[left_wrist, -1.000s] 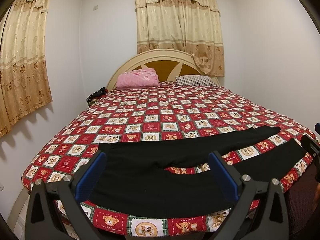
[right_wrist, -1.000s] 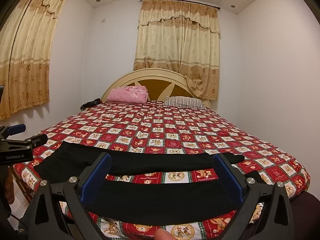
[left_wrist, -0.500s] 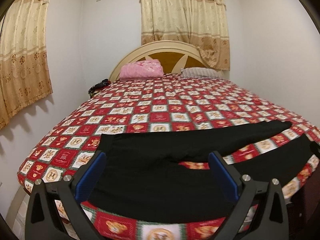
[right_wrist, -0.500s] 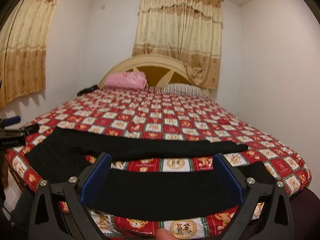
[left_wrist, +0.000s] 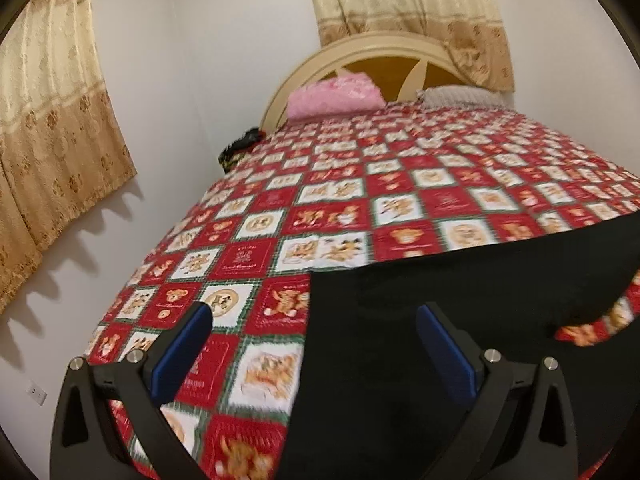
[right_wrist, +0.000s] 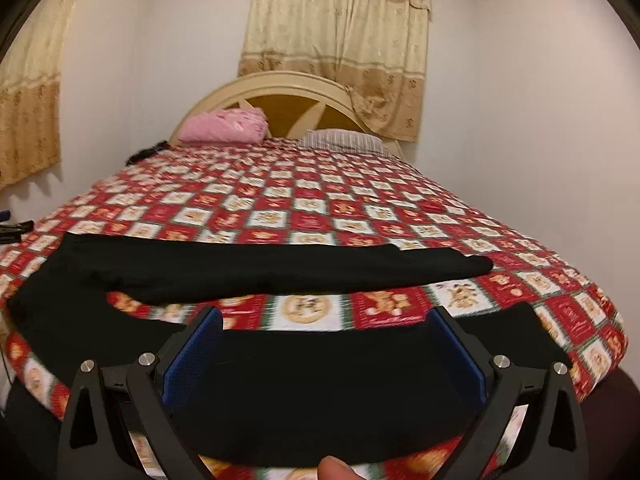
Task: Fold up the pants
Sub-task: 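Lower both grippers onto the black pants and close on the waistband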
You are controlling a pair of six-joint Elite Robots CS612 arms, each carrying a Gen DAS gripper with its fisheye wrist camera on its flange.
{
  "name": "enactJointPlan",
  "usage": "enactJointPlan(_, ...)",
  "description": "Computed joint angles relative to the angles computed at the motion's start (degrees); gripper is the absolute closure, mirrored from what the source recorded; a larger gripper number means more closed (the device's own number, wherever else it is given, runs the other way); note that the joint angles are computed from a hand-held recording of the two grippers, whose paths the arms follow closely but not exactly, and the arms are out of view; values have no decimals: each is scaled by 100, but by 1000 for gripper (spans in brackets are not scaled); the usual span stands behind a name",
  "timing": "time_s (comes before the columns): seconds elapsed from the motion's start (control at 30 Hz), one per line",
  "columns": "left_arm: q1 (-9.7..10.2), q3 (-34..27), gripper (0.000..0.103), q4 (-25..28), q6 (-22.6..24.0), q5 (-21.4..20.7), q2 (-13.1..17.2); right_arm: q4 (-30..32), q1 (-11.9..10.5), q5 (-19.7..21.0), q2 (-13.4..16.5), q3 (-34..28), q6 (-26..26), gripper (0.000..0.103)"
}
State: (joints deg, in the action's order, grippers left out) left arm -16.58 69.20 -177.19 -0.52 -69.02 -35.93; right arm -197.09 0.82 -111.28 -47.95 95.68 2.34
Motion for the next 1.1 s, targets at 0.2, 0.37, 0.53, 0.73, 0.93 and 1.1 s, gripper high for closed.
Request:
enactJointPlan(0.2,206,-1144,9,1136,21,-412,595,334,-218,4,80,-263,-55,11)
enactJointPlan(0.37,331,-1976,23,2040,-29,-876,984,788,-434,142,83,-387,292,17)
enactJointPlan(0.53,428,-2547,32,2752,-196,-1273,1284,1275,-634,229,89,-506,600,17)
enactJointPlan(0.73,556,-2840,63,2977,-390,-2013,1431,1667,-855,72,103,-667,760,23)
enactJointPlan(0.93,574,-2971,85,3067,-116,-2273,1483,2078,-1113,-97,169,-948,925,24)
enactJointPlan(1.1,556,-3064,85,3128,-49,-2170,1531,2710,-1355,3,333,-1408,1040,24)
